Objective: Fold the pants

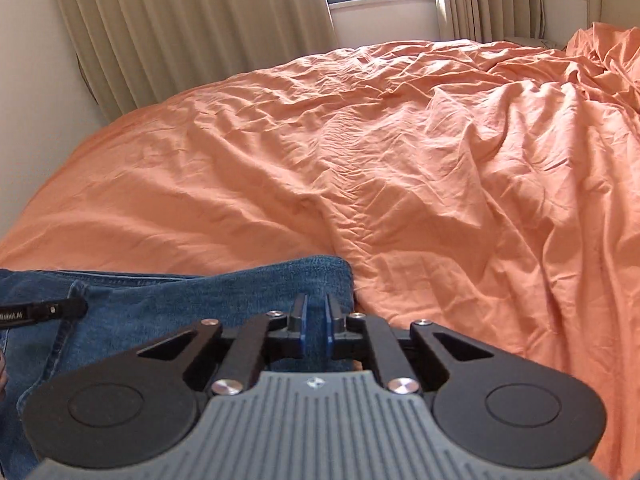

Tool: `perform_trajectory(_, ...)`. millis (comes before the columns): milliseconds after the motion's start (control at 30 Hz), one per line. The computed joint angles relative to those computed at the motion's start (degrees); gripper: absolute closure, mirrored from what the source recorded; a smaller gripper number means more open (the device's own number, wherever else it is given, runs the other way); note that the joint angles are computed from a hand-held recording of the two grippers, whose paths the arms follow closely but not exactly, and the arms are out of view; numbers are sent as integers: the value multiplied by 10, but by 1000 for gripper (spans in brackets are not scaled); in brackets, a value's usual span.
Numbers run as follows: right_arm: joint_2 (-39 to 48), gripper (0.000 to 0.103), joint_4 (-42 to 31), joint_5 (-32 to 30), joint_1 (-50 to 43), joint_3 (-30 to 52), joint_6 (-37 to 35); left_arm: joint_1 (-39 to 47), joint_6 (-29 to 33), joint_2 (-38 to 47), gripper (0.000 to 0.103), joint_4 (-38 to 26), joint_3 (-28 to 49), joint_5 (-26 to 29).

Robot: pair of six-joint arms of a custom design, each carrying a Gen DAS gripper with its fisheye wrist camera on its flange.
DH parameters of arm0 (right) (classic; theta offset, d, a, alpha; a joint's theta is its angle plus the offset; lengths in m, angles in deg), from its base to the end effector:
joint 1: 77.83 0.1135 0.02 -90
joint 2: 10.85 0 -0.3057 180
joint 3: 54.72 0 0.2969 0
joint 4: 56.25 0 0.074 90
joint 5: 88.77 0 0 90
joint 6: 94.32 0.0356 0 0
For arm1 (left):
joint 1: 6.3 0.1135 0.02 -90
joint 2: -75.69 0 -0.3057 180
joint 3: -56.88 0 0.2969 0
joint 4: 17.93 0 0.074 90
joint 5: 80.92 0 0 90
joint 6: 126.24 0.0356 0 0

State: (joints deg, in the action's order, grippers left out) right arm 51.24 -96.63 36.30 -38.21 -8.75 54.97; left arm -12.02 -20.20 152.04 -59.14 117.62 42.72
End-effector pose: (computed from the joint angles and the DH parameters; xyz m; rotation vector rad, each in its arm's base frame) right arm 0.1818 0.1239 0.2152 0.6116 2.2406 0.0539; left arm 0.2871 -0.0486 0.2439 0.6760 2.3533 -0.6689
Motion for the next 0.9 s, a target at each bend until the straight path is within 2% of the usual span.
perform_trajectory(133, 63, 103, 39, -75, -65, -2, -28, 1, 5, 24, 94, 2, 1, -6)
perform_trajectory(200, 67, 103, 53, -86, -76, -7, -36, -4, 4, 29, 91, 0, 6, -16)
perform_trajectory(300, 61, 103, 5, -69, -59, 16, -31, -9, 13, 23, 83, -25, 18, -31)
perform_trajectory(433, 13, 99, -88, -8, 36, 38, 19, 0, 38, -29, 78, -72, 20, -42)
perform_trajectory(533, 2, 99, -188, 53, 156, 58, 134, 31, 70, -81, 78, -117, 11, -19)
perform_trajectory(667, 65, 99, -321, 104, 312, 89, 348, 76, 114, -139, 78, -177, -8, 9)
perform_trajectory(767, 108, 99, -348, 108, 373, 91, 450, 88, 141, -177, 78, -192, -35, -9)
perform_trajectory(833, 126, 99, -339, 99, 383, 85, 473, 97, 143, -179, 78, -201, -46, -17)
perform_trajectory(867, 133, 99, -324, 96, 383, 78, 472, 100, 140, -177, 76, -199, -52, -21)
perform_trajectory(900, 138, 99, -306, 88, 380, 71, 468, 101, 135, -176, 69, -191, -59, -24)
